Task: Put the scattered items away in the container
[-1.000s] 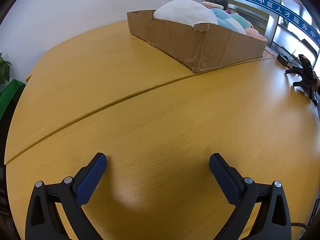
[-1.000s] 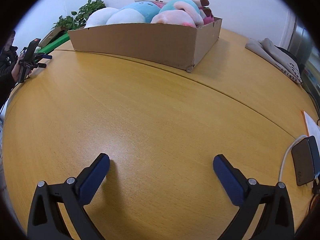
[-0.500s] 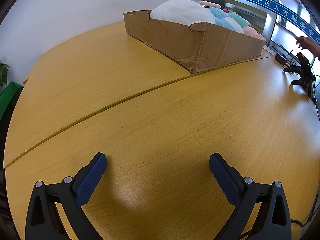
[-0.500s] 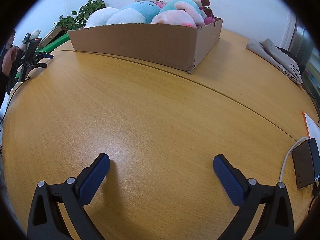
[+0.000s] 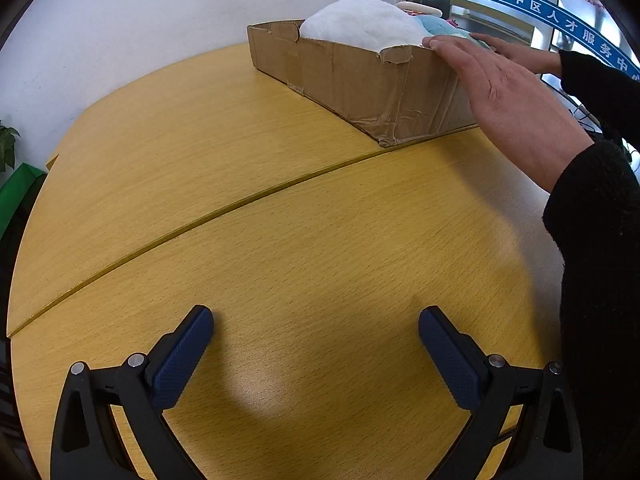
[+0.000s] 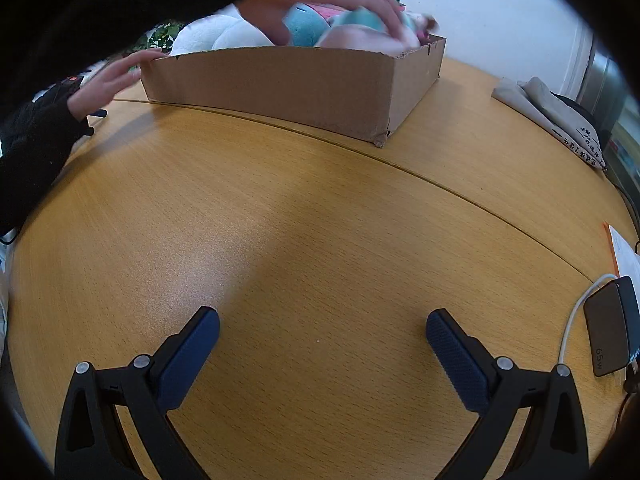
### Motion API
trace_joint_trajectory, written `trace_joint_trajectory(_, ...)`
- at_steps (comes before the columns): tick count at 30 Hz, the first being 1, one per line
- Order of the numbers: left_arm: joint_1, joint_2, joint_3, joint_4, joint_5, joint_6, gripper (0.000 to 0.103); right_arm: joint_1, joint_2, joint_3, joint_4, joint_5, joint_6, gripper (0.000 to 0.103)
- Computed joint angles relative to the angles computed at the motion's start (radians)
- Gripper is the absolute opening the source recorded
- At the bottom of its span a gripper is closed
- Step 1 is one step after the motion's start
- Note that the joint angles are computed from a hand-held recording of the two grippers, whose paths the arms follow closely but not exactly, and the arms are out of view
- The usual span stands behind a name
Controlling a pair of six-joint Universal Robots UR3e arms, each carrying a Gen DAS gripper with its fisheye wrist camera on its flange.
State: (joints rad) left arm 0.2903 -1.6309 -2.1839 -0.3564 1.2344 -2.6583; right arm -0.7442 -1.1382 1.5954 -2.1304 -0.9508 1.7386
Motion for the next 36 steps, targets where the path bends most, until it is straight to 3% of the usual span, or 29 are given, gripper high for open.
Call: trace_joint_trajectory(36,0.004,-0.010,0.006,0.002,-0.008,0.006,0.103,-0.006,0.013,-0.027,0.021,0.000,-0.011,0.103)
